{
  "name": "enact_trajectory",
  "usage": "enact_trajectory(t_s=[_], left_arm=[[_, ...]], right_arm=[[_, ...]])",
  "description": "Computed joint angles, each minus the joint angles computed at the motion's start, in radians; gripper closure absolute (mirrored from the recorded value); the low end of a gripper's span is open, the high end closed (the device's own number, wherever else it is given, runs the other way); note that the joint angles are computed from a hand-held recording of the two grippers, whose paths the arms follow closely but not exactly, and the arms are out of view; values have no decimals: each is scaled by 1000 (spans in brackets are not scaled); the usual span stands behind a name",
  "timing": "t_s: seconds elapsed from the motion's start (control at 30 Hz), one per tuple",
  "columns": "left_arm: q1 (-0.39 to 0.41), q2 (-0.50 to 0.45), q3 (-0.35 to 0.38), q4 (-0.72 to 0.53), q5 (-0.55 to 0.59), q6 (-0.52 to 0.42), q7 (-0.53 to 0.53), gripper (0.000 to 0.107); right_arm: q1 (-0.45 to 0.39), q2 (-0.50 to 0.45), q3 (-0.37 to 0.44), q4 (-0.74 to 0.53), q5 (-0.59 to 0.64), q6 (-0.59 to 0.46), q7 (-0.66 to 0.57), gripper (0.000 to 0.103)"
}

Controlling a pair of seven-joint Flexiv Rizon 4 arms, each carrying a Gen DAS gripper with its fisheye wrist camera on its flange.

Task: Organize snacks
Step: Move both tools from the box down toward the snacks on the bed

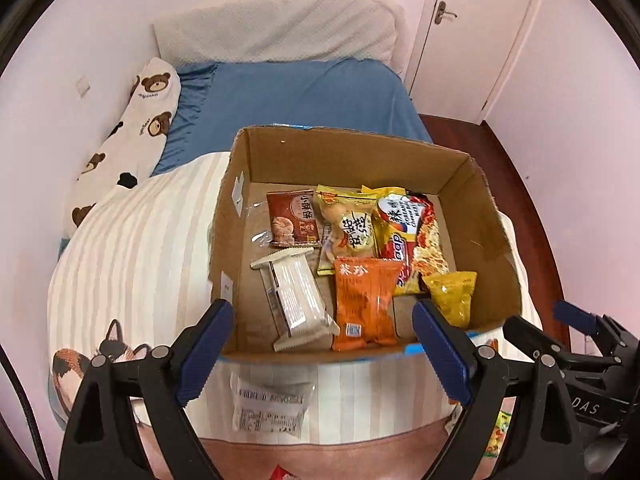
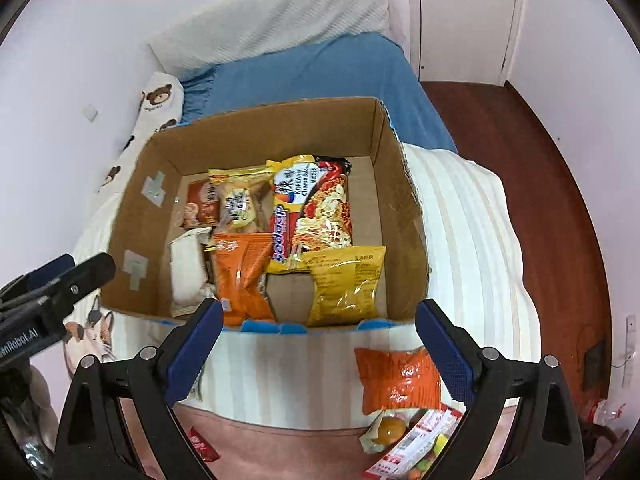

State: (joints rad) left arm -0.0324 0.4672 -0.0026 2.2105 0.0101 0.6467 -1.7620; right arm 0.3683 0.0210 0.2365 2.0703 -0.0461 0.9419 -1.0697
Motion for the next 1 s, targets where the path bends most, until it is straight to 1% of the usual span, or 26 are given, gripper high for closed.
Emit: enact_trajectory(t_s=[0.13,0.43,0.6,0.7,0.83,1.0], left_arm=[[-8,62,-7,15,12,-15,-13,15],[-16,184,-12,43,7,-49,-46,15],[-17,253,-14,80,7,-90,-73,15],[-9,295,-15,119,22,-139,-96,15],[4,329,3,197,32,-207,-127,15],[41,362,54,303,28,-279,-177,15]], right_arm=[[2,56,13,33,-31,14,21,4],[21,165,31,78,-8,25,39,4],[36,220,12,107,98,13,20,4],[31,241,-17,136,188,-23,11,4],[-1,207,-44,178,245,-48,15,4],[-24,65,-72,181,361,-26,-55,4]])
